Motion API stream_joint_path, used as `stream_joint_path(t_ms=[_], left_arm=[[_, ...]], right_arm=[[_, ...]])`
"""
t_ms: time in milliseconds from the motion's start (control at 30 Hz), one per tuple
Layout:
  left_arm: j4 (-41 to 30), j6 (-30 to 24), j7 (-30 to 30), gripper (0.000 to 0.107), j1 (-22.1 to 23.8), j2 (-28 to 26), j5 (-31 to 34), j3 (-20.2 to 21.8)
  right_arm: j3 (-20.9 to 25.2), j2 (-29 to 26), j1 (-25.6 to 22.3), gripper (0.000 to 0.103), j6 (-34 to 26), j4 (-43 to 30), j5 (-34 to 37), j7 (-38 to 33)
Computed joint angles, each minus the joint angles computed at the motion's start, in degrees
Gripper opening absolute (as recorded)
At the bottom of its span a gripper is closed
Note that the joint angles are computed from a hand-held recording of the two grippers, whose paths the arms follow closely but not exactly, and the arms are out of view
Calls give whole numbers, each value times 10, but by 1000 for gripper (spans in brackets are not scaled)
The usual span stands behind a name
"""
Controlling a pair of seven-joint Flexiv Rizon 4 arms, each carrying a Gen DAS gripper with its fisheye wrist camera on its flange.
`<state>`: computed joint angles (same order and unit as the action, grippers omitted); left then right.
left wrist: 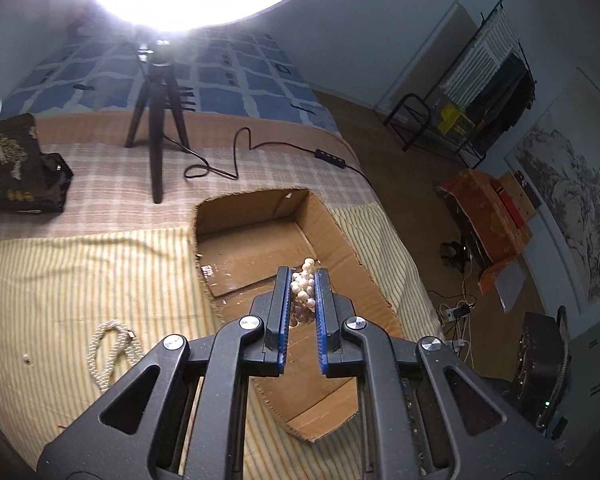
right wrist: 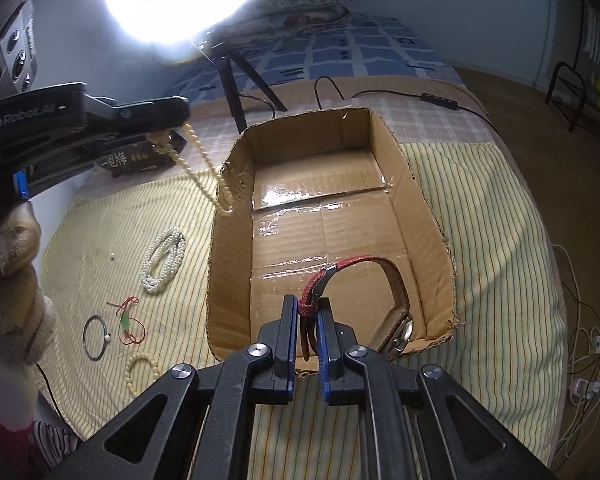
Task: Organize jewelry
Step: 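Carry the pearl strand in the left tool and the watch in the right tool into the box, then open the left tool over the box while the right tool releases the watch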
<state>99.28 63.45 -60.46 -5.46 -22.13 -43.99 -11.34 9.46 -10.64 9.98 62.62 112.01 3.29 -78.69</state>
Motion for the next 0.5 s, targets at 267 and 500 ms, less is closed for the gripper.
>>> stream_joint_path(t_ms=[267, 500], left_arm=[[-17, 5, -41, 35, -13, -17, 56, 13], [-11, 38, -57, 69, -11, -17, 85, 12]], right_arm=[[-2, 1, -3, 41, 21, 7, -2, -8], [-17, 12, 5, 85, 63, 36, -60, 42]])
